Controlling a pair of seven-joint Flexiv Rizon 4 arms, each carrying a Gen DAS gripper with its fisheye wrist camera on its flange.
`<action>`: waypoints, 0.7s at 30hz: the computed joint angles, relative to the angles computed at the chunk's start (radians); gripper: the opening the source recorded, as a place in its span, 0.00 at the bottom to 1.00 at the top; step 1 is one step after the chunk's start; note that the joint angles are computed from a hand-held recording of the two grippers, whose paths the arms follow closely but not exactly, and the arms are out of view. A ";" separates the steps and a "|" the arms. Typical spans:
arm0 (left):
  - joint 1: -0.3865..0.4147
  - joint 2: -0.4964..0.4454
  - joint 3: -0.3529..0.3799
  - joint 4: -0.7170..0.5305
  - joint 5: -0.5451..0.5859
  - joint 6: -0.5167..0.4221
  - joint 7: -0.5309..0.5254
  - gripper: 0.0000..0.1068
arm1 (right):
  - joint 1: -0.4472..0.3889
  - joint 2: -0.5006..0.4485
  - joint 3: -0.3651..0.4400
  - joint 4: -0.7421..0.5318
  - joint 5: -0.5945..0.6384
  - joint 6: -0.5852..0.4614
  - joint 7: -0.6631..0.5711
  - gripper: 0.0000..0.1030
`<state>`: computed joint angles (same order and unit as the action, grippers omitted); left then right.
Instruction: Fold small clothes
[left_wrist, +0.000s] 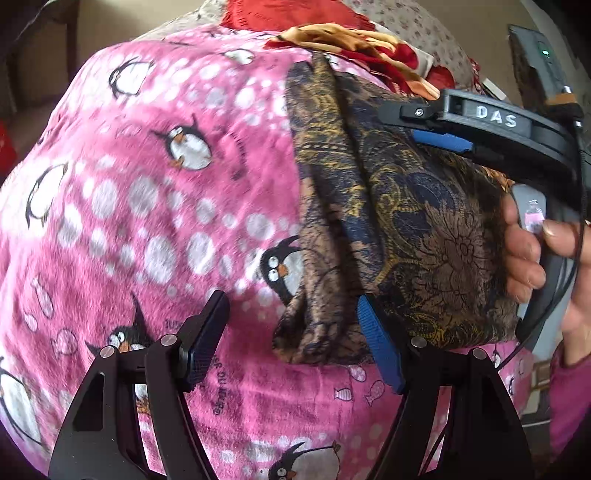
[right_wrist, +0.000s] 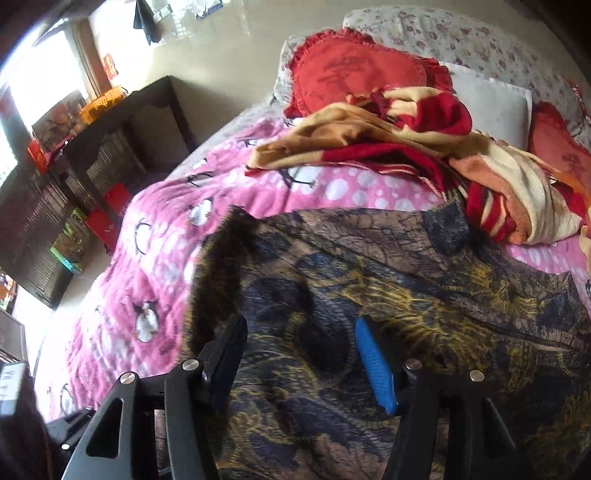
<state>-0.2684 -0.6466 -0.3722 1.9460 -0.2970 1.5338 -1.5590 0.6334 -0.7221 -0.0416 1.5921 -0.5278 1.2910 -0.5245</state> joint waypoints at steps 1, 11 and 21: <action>-0.004 -0.002 0.002 0.000 0.003 0.008 -0.001 0.68 | -0.005 -0.009 0.010 -0.015 0.005 0.000 -0.008 0.57; 0.031 -0.036 -0.055 0.028 0.039 0.093 -0.001 0.73 | 0.003 -0.149 0.075 -0.318 0.036 -0.230 -0.165 0.74; 0.218 -0.077 -0.216 0.068 0.117 0.125 0.016 0.78 | 0.065 -0.324 0.033 -0.621 0.059 -0.553 -0.323 0.74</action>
<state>-0.0502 -0.7232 -0.5878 2.0137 -0.1801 1.6588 -1.5427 0.6979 -1.0461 -0.0082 0.9712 -0.4693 0.7378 -0.8475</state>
